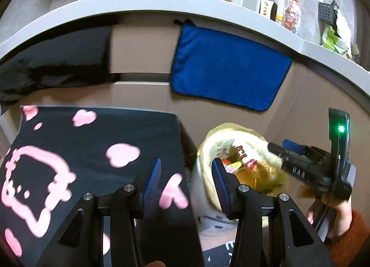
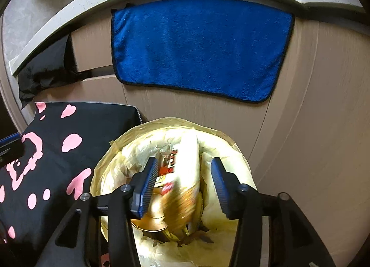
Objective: Collect trash
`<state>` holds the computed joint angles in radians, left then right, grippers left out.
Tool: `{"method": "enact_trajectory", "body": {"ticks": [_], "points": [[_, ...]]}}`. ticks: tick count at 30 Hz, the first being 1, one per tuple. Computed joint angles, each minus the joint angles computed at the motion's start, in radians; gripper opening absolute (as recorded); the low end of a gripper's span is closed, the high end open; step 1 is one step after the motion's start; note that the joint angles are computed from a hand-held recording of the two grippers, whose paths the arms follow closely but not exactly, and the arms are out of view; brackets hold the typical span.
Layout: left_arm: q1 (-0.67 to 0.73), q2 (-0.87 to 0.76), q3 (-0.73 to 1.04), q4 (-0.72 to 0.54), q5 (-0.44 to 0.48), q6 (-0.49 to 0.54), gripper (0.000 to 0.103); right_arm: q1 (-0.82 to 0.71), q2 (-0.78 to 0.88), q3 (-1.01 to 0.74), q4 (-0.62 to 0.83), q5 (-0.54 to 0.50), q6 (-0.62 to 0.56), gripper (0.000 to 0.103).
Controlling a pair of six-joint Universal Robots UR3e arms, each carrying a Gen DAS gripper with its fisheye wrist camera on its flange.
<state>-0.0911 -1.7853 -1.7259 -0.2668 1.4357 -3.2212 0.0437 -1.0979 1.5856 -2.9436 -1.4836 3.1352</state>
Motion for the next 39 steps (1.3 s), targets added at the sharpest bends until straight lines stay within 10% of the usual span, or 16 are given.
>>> {"method": "enact_trajectory", "body": {"ticks": [11, 19, 27, 39], "points": [[-0.011, 0.477, -0.525, 0.179, 0.169, -0.025, 0.047, 0.029, -0.419, 0.432, -0.115, 0.105, 0.117, 0.051], [-0.162, 0.8, -0.733, 0.142, 0.37, -0.023, 0.047, 0.374, -0.687, 0.665, -0.184, -0.163, 0.201, 0.054], [-0.478, 0.947, -0.788, 0.019, 0.761, -0.173, 0.047, 0.75, -0.591, 0.619, -0.236, -0.522, 0.217, 0.054], [-0.798, 0.991, -0.77, -0.19, 1.083, -0.424, 0.047, 0.919, -0.544, 0.612, -0.277, -0.627, 0.271, 0.054]]}}
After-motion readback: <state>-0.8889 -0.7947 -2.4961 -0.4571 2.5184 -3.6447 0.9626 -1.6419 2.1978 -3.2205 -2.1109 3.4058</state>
